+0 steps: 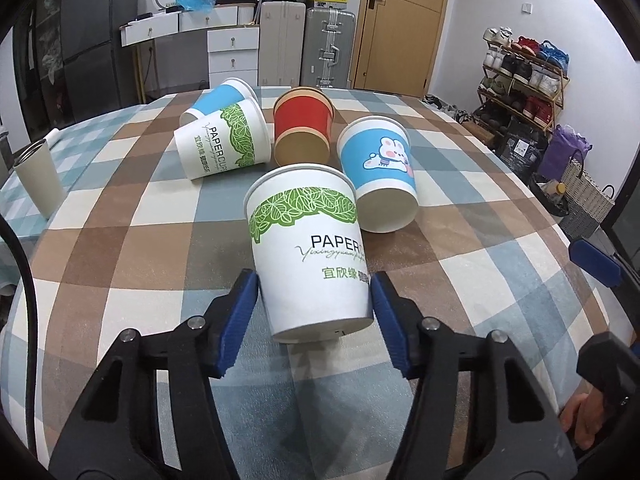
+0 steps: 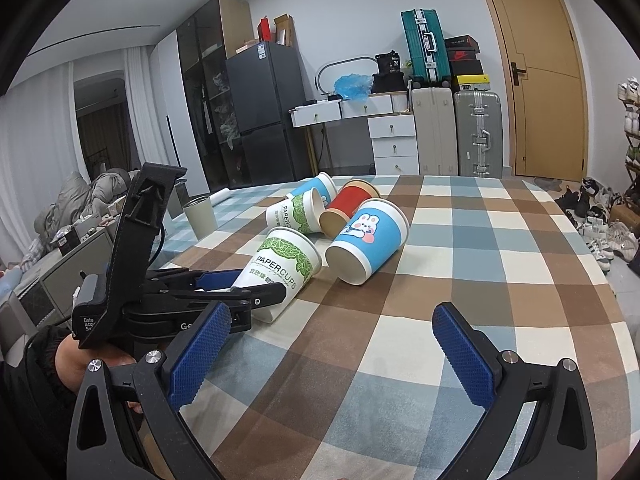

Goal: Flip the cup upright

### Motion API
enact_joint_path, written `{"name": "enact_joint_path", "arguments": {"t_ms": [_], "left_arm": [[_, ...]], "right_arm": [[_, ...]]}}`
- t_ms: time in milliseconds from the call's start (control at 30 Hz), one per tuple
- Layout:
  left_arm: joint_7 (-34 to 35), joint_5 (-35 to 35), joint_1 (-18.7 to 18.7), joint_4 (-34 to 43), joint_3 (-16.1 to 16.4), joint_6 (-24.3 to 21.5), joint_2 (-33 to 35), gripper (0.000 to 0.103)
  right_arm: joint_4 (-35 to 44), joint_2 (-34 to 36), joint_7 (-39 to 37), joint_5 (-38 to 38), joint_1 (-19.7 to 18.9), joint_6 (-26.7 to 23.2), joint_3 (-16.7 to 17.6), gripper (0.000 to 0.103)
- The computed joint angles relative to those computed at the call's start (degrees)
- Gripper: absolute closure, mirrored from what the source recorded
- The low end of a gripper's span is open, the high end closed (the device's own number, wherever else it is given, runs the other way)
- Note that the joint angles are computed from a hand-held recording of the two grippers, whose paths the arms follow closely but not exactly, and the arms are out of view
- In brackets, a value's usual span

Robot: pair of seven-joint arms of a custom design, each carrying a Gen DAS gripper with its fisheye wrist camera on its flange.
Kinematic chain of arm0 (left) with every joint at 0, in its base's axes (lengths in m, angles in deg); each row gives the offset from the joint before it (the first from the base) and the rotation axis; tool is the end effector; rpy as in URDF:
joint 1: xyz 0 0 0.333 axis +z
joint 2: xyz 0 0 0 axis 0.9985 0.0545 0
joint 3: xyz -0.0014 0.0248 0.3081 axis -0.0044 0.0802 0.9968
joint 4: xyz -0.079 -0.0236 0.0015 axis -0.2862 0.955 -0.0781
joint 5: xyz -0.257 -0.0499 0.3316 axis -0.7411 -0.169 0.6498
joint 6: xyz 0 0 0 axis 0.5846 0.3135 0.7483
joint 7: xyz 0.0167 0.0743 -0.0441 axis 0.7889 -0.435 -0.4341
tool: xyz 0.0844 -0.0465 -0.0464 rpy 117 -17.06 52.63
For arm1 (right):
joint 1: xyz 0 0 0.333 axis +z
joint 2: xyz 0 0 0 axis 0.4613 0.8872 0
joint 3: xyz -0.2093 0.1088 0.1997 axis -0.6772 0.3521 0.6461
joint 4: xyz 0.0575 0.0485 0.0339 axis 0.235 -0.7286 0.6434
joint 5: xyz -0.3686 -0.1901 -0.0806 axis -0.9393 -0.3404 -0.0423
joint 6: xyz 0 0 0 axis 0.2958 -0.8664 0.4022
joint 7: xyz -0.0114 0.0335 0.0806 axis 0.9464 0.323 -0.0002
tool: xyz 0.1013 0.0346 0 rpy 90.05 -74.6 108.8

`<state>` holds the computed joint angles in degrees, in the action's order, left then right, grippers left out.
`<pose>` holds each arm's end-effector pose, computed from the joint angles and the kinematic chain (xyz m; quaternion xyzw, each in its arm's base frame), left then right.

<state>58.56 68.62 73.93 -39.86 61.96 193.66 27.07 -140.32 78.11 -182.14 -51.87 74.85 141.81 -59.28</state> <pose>0.6774 -0.3072 0.4910 -0.4410 0.8057 -0.3715 0.1356 0.5383 0.5512 0.4729 -0.5620 0.6415 -0.3291 0.4055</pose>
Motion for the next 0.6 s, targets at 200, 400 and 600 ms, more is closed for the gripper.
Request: {"name": "enact_joint_path", "arguments": {"t_ms": [200,400,600], "left_arm": [[0.8,-2.8,1.3,-3.7,-0.8,2.1,-2.6,0.048],[4.4,-8.3,3.2,-9.8,-2.0,5.3,-7.2,0.048],[9.7,-16.1,4.5,-15.1,-2.5,6.6,-11.8,0.048]], "right_arm": [[0.8,0.8,-0.4,0.4,-0.1,0.9,-0.1,0.0],[2.3,2.3,-1.9,2.0,-0.2,2.0,-0.3,0.0],[3.7,3.5,-3.9,3.4,0.3,3.2,-1.1,0.0]]}}
